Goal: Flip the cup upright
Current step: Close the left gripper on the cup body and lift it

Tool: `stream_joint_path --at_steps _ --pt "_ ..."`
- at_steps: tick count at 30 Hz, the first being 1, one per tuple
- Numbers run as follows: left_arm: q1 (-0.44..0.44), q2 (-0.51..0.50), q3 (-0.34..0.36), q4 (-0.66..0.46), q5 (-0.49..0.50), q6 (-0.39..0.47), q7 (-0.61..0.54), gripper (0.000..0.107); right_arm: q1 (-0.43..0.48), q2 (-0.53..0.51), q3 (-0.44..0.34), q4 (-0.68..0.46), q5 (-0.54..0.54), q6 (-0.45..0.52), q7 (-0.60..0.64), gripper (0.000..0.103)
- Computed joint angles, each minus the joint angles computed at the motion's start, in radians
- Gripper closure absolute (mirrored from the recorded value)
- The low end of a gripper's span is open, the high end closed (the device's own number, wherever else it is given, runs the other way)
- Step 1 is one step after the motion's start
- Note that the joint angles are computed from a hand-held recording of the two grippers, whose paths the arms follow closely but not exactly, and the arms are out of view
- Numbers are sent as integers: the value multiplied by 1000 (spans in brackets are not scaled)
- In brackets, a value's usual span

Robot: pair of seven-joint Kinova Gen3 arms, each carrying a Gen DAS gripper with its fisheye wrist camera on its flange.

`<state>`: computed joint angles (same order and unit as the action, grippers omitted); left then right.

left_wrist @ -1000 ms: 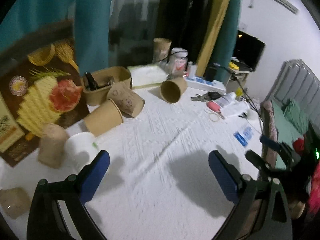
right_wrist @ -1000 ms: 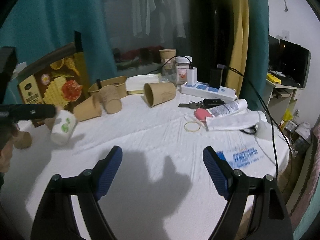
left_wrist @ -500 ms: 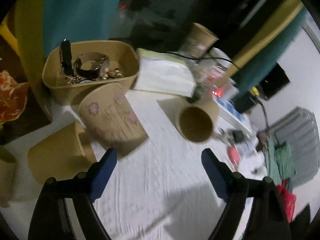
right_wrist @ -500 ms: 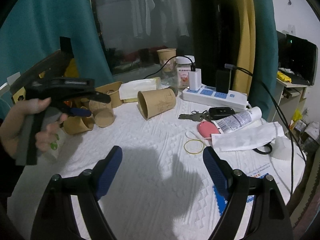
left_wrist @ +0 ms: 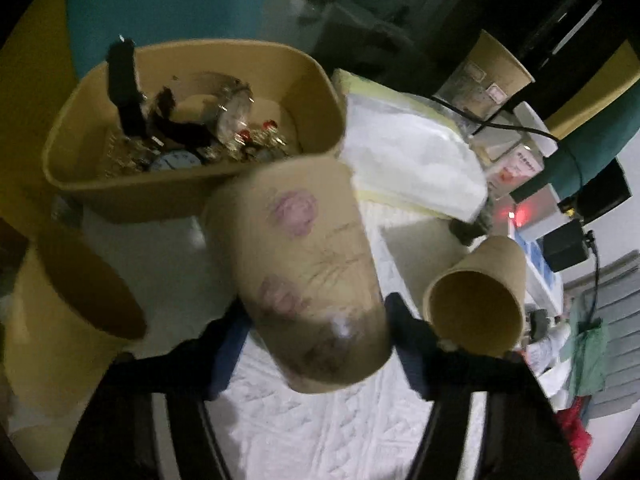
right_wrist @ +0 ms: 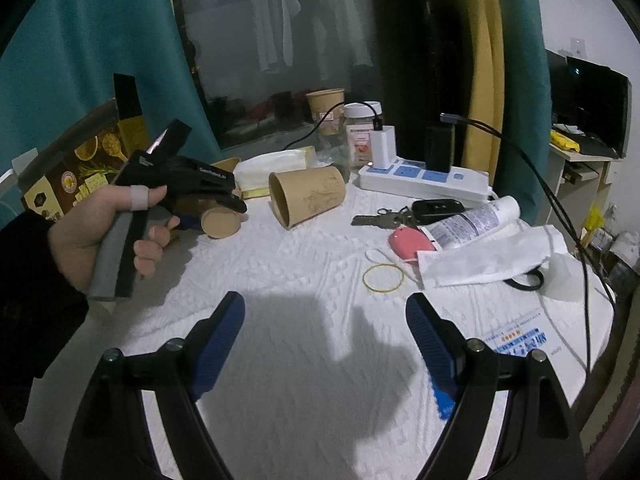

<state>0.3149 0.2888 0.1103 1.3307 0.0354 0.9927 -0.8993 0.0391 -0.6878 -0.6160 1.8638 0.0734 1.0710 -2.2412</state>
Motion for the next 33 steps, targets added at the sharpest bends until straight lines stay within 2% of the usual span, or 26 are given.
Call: stream_joint_path --at_steps 8,10,12,16,22,24,28,33 --pt "6 -114 35 94 35 -51 -77 44 37 -58 -16 -54 -30 95 -23 22" --pt "6 -170 42 136 70 -58 -121 44 51 -77 -29 -74 -50 122 -29 22" --pt "-12 -237 58 188 146 -57 -184 44 66 -101 -42 -95 -77 155 -36 22" --pt "-3 -399 49 299 262 -14 -298 44 95 -154 -58 -132 -148 231 -54 22" --pt "36 -631 49 492 363 87 -337 44 137 -233 -81 -175 -265 333 -61 22" --pt "43 -690 58 555 390 93 -327 44 150 -257 -87 -186 -306 368 -60 22" --pt "47 -792 58 660 418 120 -320 44 166 -292 -99 -191 -393 432 -49 22" --pt "45 -856 38 734 453 115 -341 44 199 -324 -90 -206 -454 485 -35 22"
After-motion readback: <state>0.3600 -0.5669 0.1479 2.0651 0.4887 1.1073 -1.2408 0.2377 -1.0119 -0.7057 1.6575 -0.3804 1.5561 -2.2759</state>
